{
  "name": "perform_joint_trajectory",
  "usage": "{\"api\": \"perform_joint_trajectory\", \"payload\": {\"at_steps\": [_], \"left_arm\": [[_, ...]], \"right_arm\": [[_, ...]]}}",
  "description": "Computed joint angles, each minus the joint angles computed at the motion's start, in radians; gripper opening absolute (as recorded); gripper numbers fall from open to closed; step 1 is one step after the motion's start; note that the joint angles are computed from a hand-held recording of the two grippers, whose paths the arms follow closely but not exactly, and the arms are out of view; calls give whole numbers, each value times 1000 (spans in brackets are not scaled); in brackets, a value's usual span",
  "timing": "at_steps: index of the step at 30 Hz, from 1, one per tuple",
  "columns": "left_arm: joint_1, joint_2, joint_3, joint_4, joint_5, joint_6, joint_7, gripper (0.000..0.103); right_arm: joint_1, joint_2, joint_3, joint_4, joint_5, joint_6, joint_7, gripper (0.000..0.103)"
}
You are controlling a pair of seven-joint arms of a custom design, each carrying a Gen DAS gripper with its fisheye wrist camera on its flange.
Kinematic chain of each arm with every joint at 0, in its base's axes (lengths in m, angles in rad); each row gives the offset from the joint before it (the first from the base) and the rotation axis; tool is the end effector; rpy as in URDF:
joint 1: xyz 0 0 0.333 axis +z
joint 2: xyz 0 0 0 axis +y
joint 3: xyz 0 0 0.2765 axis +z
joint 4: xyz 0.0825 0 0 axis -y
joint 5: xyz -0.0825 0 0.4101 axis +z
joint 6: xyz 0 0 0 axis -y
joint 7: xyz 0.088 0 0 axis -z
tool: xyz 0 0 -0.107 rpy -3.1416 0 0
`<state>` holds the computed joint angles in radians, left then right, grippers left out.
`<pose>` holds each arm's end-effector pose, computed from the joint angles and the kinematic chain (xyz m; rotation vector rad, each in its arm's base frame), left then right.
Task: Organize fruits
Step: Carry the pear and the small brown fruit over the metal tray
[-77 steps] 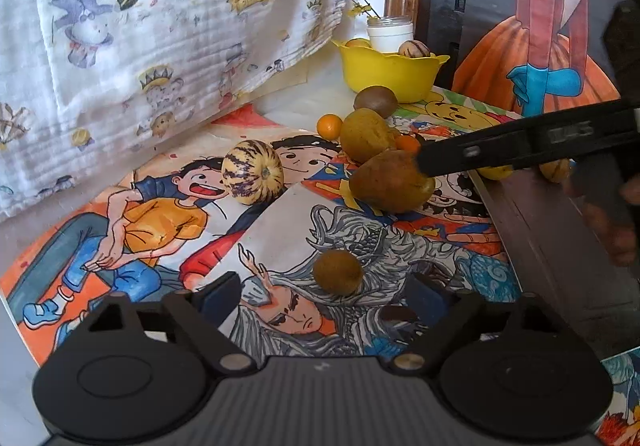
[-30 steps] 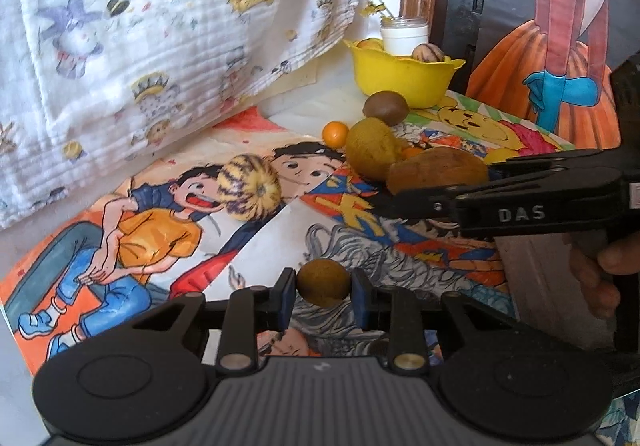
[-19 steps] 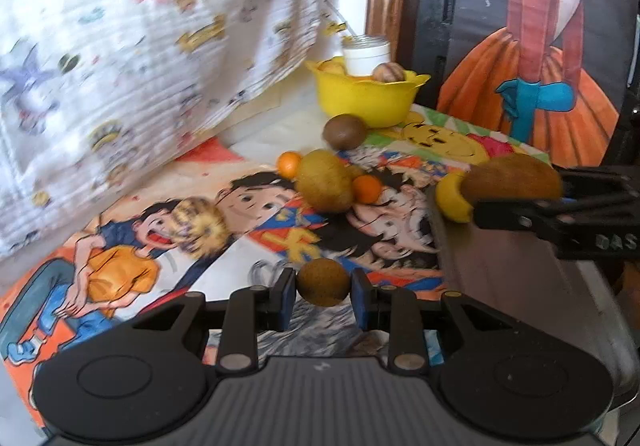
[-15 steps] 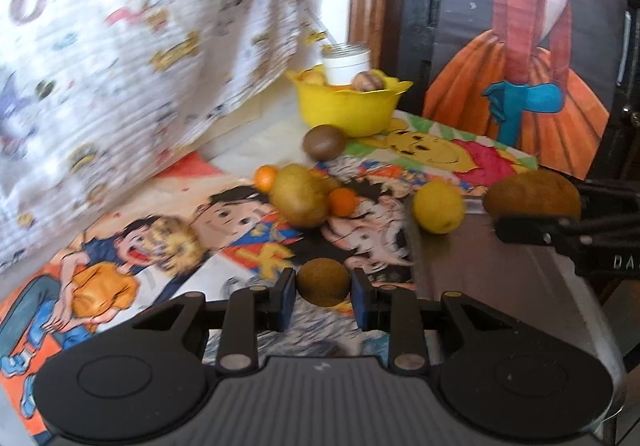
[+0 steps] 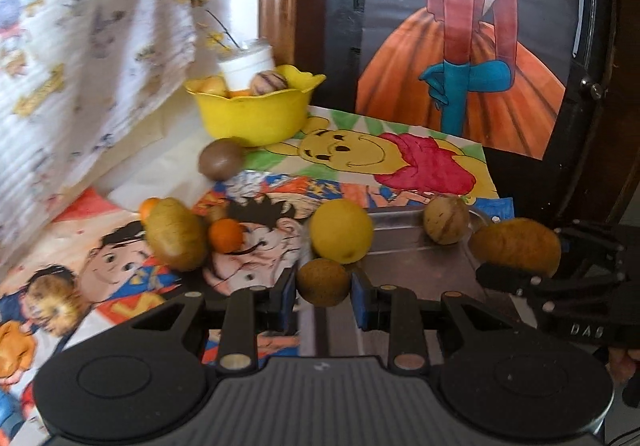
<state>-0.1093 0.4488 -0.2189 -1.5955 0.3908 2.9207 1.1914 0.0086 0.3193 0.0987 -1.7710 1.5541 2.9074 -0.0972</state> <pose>0.6938 -0.2348 0.4364 -1.5273 1.9143 -0.9591 0.6734 0.0067 0.3758 -1.7469 1.2416 -0.6830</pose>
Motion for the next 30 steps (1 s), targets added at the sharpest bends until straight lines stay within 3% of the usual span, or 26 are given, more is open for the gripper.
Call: {"api": "perform_joint_trajectory", "payload": {"at_steps": [9,30], "left_arm": [[-27,165,-7,200,-30,-73,33,32],[-58,262,12,305,-31,-88,43,32]], "right_arm": [[-16,66,15,59,21,1,-20,55],[-20,121,45,114,31,54,-85,55]]}}
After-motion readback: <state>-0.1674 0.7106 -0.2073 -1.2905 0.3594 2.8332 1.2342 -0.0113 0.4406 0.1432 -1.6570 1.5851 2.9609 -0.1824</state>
